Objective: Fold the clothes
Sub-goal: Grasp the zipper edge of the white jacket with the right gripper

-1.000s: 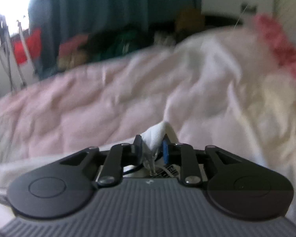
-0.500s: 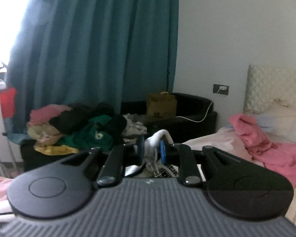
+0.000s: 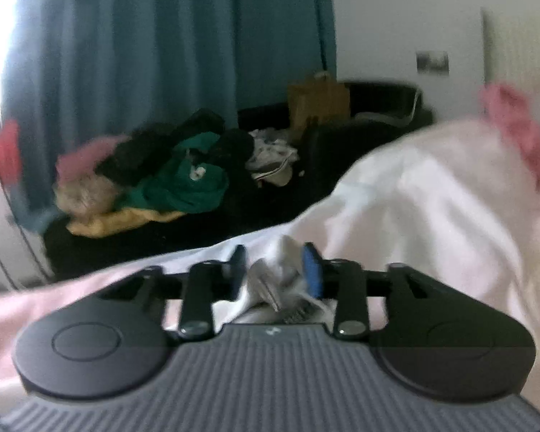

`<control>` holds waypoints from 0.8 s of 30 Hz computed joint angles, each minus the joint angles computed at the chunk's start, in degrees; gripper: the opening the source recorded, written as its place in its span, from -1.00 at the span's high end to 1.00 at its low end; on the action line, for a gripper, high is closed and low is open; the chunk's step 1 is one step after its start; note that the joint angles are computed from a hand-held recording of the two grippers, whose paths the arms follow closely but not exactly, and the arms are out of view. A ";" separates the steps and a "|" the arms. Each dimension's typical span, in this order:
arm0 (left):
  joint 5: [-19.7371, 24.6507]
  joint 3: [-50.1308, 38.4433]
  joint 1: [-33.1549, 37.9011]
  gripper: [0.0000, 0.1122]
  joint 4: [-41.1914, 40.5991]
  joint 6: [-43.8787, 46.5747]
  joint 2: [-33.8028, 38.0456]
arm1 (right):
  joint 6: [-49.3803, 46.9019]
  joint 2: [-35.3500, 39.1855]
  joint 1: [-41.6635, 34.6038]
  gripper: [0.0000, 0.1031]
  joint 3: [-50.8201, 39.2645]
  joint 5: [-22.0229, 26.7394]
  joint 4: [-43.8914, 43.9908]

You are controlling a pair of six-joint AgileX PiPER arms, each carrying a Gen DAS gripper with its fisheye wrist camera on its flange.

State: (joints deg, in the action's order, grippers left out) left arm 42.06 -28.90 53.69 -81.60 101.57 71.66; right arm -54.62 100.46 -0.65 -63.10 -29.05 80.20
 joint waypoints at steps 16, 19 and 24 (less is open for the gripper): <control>15.93 -3.11 14.93 -0.64 20.47 -13.17 -8.55 | 53.27 -29.25 -3.84 -0.06 37.23 13.23 -22.74; 13.47 -2.82 12.58 -0.65 19.89 -13.66 -8.42 | 56.66 -24.49 -2.31 0.18 35.22 12.40 -25.06; 5.49 -2.24 4.81 -0.65 20.32 -16.62 -7.45 | 31.94 -20.28 6.92 0.89 29.85 2.36 -2.28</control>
State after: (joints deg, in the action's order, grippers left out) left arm 47.55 -31.14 58.50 -61.27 84.96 64.20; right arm -22.68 80.18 6.26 -33.24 -26.68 77.91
